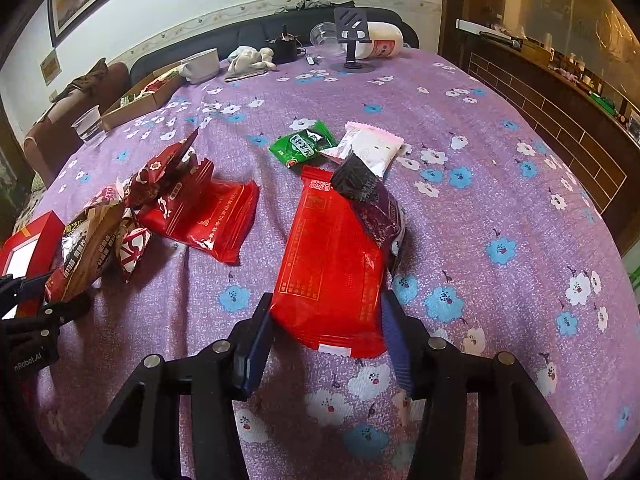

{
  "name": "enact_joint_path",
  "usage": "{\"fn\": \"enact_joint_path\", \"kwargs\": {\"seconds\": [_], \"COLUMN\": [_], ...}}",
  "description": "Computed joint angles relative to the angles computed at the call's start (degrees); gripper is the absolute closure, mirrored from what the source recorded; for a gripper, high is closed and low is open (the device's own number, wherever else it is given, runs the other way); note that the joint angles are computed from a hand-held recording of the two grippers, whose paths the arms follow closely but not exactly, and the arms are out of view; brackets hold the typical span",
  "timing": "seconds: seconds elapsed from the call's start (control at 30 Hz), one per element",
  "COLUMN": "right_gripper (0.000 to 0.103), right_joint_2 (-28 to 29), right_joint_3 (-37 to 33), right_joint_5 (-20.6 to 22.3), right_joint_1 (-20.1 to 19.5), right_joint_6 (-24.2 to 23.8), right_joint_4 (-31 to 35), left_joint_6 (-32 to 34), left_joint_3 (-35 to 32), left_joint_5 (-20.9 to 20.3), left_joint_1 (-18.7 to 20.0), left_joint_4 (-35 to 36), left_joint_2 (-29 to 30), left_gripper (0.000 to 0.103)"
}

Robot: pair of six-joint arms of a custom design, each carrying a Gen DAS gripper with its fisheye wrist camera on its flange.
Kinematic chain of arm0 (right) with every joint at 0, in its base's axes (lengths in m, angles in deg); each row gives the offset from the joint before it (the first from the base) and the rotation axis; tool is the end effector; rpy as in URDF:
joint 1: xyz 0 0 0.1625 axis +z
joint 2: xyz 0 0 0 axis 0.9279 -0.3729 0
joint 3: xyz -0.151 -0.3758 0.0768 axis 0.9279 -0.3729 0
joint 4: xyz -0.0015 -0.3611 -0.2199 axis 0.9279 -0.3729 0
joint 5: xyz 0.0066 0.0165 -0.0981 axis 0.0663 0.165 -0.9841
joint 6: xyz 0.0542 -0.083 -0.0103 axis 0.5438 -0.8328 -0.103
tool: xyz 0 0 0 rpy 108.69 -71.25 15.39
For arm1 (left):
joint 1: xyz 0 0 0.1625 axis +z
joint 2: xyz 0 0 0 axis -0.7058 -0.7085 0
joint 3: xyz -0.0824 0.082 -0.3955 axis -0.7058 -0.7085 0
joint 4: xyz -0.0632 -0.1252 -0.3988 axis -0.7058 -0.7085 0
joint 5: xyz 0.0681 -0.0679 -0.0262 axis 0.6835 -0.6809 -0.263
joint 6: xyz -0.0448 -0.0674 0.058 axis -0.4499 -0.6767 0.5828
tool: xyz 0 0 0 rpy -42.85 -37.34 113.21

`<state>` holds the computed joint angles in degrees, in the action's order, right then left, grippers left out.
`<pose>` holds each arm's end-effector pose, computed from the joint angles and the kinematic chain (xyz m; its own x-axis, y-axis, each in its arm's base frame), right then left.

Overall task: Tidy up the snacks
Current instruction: 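Grasp the small red packet with the left tool while the right tool grasps the large red packet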

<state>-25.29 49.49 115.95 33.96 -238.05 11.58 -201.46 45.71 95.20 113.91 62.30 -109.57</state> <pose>0.1515 -0.4899 -0.0368 -0.6083 0.5636 0.5588 -0.0901 0.6505 -0.7541 -0.0416 -0.6283 0.0800 -0.4405 0.6890 -0.5756 0.8005 0.5916 0.0955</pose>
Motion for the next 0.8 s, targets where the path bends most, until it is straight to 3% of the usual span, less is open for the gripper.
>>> {"fn": "enact_joint_path", "kwargs": {"seconds": [0.2,0.43,0.57,0.8], "right_gripper": [0.051,0.052,0.053,0.054], "right_joint_2": [-0.08,0.23,-1.47,-4.70], "right_joint_3": [0.32,1.58,4.77,10.38], "right_joint_5": [0.07,0.28,-6.13,-21.58], "right_joint_1": [0.15,1.37,1.78,0.85], "right_joint_6": [0.23,1.03,1.70,4.56], "right_joint_4": [-0.56,-1.95,-3.10,-5.86], "left_joint_6": [-1.31,-1.06,-1.24,-0.79], "left_joint_3": [0.72,6.71,11.07,16.22], "left_joint_5": [2.27,4.28,7.09,12.14], "left_joint_1": [0.64,0.84,1.22,2.86], "left_joint_4": [1.29,-0.67,-1.78,-3.00], "left_joint_2": [-1.16,-6.09,-10.53,-18.00], "left_gripper": [0.055,0.055,0.055,0.055]}}
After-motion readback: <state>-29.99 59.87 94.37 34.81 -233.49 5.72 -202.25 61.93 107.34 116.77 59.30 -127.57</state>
